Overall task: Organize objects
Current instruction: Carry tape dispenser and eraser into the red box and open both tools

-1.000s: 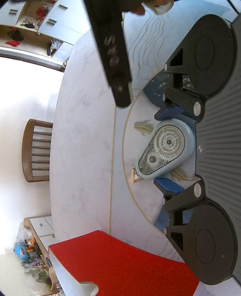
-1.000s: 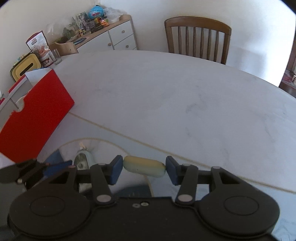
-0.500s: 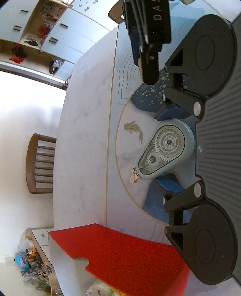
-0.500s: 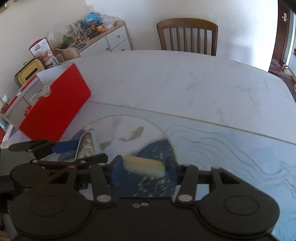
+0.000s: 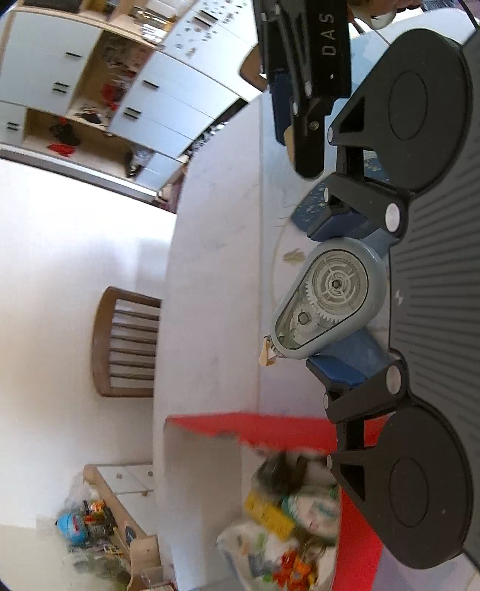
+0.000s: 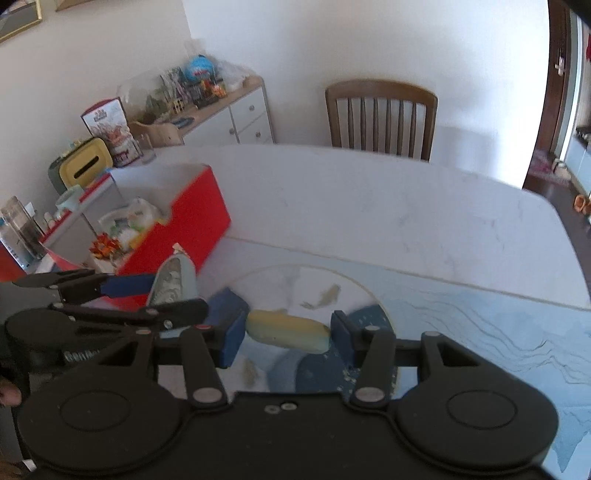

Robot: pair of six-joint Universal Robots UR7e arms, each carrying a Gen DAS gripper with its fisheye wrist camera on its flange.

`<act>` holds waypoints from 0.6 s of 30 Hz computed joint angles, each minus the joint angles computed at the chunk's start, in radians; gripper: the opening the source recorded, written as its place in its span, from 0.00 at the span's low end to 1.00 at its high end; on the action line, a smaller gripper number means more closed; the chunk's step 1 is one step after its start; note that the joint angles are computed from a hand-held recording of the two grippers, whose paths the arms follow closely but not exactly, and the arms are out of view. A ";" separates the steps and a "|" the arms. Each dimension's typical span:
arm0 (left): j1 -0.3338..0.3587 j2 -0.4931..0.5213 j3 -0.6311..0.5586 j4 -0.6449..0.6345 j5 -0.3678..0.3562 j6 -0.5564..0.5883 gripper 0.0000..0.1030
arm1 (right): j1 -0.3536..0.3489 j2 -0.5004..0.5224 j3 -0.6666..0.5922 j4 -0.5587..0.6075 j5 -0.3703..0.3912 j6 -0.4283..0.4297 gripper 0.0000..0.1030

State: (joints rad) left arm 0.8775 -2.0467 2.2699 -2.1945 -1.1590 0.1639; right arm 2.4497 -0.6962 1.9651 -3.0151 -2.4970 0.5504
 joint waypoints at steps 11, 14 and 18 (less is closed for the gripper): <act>0.158 0.069 -0.221 0.038 -0.079 0.169 0.66 | 0.057 0.107 -0.200 0.060 -0.050 -0.054 0.48; 0.201 0.091 -0.280 0.047 -0.104 0.227 0.66 | 0.062 0.147 -0.262 0.054 -0.050 -0.092 0.48; 0.252 0.125 -0.352 0.054 -0.135 0.290 0.66 | 0.065 0.204 -0.346 0.047 -0.041 -0.144 0.48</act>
